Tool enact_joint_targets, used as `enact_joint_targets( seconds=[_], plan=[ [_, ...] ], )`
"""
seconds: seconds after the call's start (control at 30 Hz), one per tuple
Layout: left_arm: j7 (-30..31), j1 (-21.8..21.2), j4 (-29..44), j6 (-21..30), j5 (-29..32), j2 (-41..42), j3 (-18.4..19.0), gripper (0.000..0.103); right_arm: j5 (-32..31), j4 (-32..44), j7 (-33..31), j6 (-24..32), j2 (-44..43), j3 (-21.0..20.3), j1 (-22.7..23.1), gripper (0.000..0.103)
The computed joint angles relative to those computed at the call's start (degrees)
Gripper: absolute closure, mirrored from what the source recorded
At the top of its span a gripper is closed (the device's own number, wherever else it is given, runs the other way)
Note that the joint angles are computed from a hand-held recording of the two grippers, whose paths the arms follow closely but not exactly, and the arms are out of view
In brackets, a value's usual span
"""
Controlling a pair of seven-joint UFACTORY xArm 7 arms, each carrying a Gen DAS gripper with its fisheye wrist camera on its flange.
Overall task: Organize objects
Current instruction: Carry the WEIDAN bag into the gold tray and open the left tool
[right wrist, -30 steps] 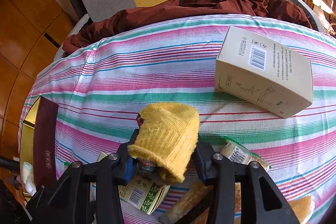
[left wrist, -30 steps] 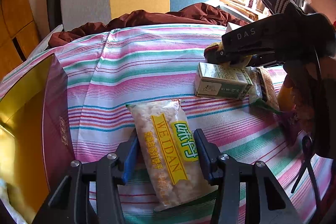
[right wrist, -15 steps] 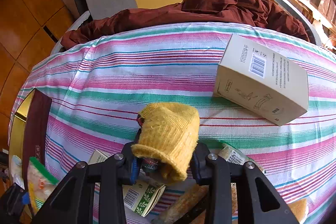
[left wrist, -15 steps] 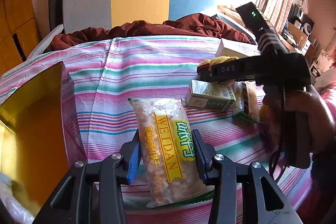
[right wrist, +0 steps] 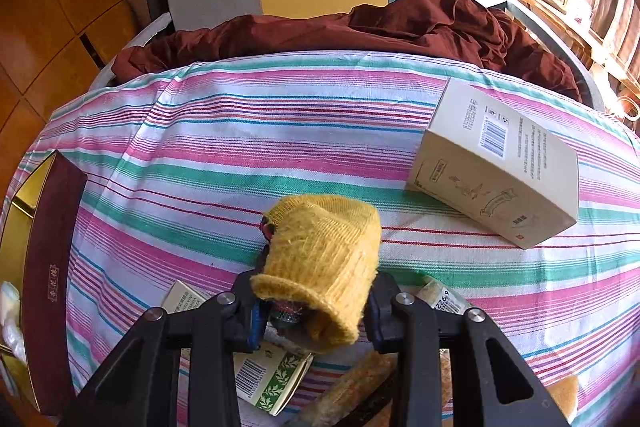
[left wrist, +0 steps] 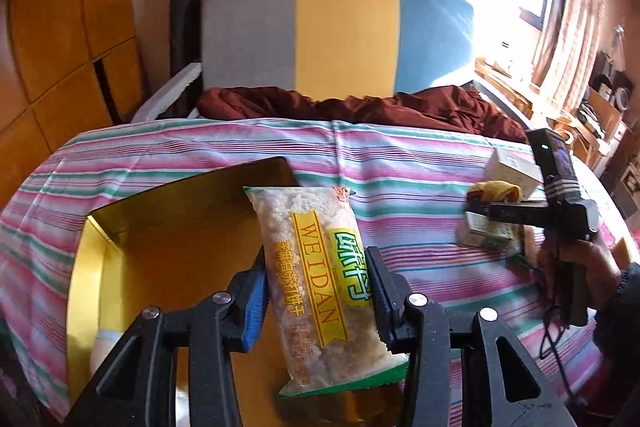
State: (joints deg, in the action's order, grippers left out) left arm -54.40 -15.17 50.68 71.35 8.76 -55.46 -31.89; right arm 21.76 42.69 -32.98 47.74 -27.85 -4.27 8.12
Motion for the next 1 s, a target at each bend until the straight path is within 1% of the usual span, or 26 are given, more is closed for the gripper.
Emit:
enact_joint_targets(
  seconds=[0.1,0.2,0.3,0.47,0.63,0.67,0.7,0.77,1.0],
  plan=[
    [2.0,0.0,-3.3,6.1,2.1,-5.2,3.0,0.058,-0.2,-0.3,0.4,-0.6,-0.1,0.3,-0.1,0.066],
    [3.4,0.9,-7.5,10.3,2.7,-10.7,6.5,0.058,-0.5,-0.5,0.7,-1.0,-0.3,0.5,0.0,0.066],
    [5.6,2.3,-11.3,13.1,3.3,-14.5,8.8,0.058,-0.4,-0.7,0.8,-1.3,-0.4,0.3,0.1,0.066],
    [8.1,4.3,-16.3,14.7,2.6,-18.7,12.1,0.058,-0.3,-0.9,0.8,-1.5,-0.5,0.2,0.3,0.066],
    [8.5,6.2,-18.0,15.9,0.3,-20.2,13.8,0.056,-0.3,-0.9,0.9,-1.6,-0.5,0.1,0.3,0.066],
    [8.6,6.6,-18.1,15.8,0.1,-20.5,14.1,0.054,-0.4,-0.9,0.8,-1.6,-0.5,0.1,0.3,0.065],
    [8.8,7.0,-18.0,15.9,0.2,-20.7,14.1,0.048,-0.4,-0.9,0.9,-1.6,-0.4,0.1,0.3,0.065],
    [8.9,7.9,-17.6,16.5,0.6,-20.8,13.2,0.046,-0.5,-1.0,1.1,-1.7,-0.5,0.2,0.3,0.065],
    [7.8,8.8,-15.7,18.4,-0.7,-23.5,11.3,0.046,-1.5,-1.7,2.5,-2.7,-1.1,1.0,0.1,0.066]
  ],
)
